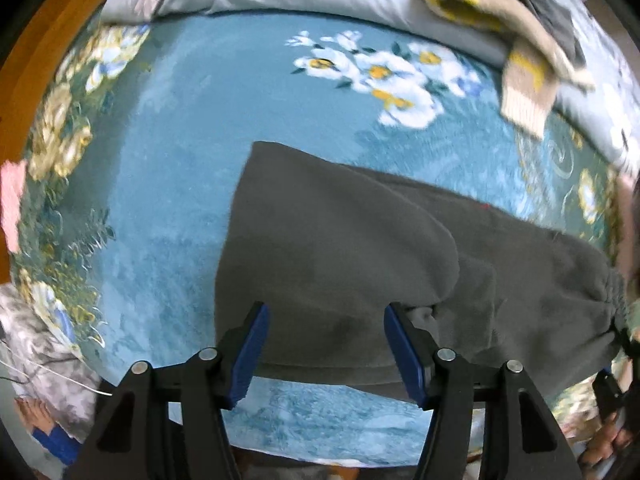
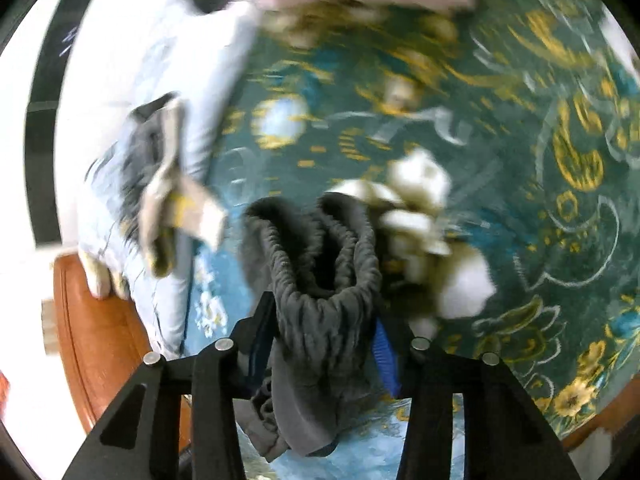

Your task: Fold clothes

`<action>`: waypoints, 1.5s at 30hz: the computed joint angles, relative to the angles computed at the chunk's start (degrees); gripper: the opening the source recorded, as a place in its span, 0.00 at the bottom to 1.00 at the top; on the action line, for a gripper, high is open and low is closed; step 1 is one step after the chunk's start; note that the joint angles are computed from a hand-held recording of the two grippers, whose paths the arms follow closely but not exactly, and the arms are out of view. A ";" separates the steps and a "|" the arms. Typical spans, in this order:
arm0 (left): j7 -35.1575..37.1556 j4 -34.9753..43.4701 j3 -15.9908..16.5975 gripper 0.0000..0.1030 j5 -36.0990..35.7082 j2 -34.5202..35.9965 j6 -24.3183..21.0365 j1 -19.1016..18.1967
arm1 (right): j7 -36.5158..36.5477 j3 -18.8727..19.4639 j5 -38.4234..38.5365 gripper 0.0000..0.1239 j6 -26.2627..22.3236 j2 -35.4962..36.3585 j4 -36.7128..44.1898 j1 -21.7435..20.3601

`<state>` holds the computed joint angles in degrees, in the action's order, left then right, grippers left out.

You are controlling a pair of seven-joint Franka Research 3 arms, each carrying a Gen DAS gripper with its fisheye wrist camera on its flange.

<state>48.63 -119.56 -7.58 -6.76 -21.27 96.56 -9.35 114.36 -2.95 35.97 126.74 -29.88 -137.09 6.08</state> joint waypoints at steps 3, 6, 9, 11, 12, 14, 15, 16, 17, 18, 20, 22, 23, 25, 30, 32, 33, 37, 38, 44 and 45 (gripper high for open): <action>1.88 -0.23 1.54 0.64 -0.12 -1.46 0.43 0.85 | -4.35 1.38 -3.73 0.34 -1.77 -0.14 4.61 1.64; 3.35 -1.47 3.22 0.64 -1.15 -3.46 1.08 2.03 | -8.66 4.20 -7.54 0.34 -4.09 1.82 11.20 4.44; 3.54 -4.04 5.06 0.64 -3.35 -6.55 2.56 3.48 | -10.66 7.86 -10.90 0.34 -6.06 4.45 16.98 7.68; 3.44 -5.97 6.07 0.64 -4.38 -8.70 3.46 4.46 | -12.09 10.68 -13.99 0.34 -7.36 8.01 22.00 10.17; 3.38 -6.88 6.55 0.64 -4.59 -9.64 3.50 4.96 | -12.76 11.65 -14.79 0.34 -7.68 9.58 23.70 11.49; 3.25 -8.63 7.45 0.64 -4.72 -11.34 3.24 6.01 | -13.76 13.59 -15.72 0.34 -8.62 13.10 26.50 14.46; 3.14 -9.53 7.87 0.64 -4.67 -12.27 3.07 6.57 | -13.95 14.68 -16.92 0.34 -9.24 15.13 28.02 15.83; 3.06 -10.48 8.34 0.64 -4.59 -13.29 2.91 7.16 | -13.88 15.87 -18.96 0.34 -9.98 17.24 29.53 17.12; 2.89 -11.31 8.67 0.64 -4.55 -14.17 2.93 7.68 | -13.45 16.82 -21.20 0.34 -11.15 19.27 31.09 18.34; 2.81 -12.17 9.03 0.64 -4.51 -15.06 2.88 8.14 | -12.65 17.53 -23.56 0.34 -12.79 21.11 32.55 19.47; 2.87 -13.98 9.78 0.64 -4.42 -16.78 2.45 8.96 | -10.76 18.35 -27.41 0.35 -15.64 24.06 34.53 21.77; 2.60 -15.85 10.46 0.64 -5.09 -18.37 2.38 9.58 | -9.27 18.25 -28.85 0.37 -17.59 25.47 35.06 23.62; 2.43 -16.79 10.82 0.64 -5.52 -19.15 2.38 9.87 | -8.96 17.99 -28.95 0.37 -17.89 25.95 35.08 24.30; 2.20 -18.53 11.48 0.64 -6.53 -20.55 2.60 10.33 | -9.16 17.36 -28.49 0.40 -17.76 26.12 34.62 25.21; 5.17 -21.47 13.14 0.66 -12.80 -21.70 6.92 8.60 | -13.85 15.23 -22.41 0.54 -17.96 24.31 33.02 25.25; 7.45 -22.48 13.81 0.71 -16.54 -21.69 9.48 7.15 | -12.33 14.18 -21.62 0.54 -18.90 21.52 30.66 23.93; 8.62 -22.88 14.07 0.74 -18.56 -21.44 10.62 6.32 | -11.58 13.71 -21.27 0.54 -19.43 20.20 29.61 23.18; 12.48 -23.59 14.12 0.79 -25.52 -19.11 13.94 3.53 | -7.45 12.25 -21.15 0.54 -22.08 15.80 26.06 19.57; 13.24 -23.51 14.02 0.81 -26.90 -18.13 14.42 3.02 | -5.93 11.98 -21.61 0.54 -22.89 15.00 25.32 18.52; 15.58 -21.63 11.62 0.84 -31.04 -12.13 15.16 1.94 | -0.67 11.50 -22.01 0.54 -24.05 12.28 22.72 14.80; 15.40 -21.28 10.99 0.84 -31.13 -11.60 15.55 2.04 | -0.44 11.60 -21.76 0.54 -23.95 12.30 22.74 14.67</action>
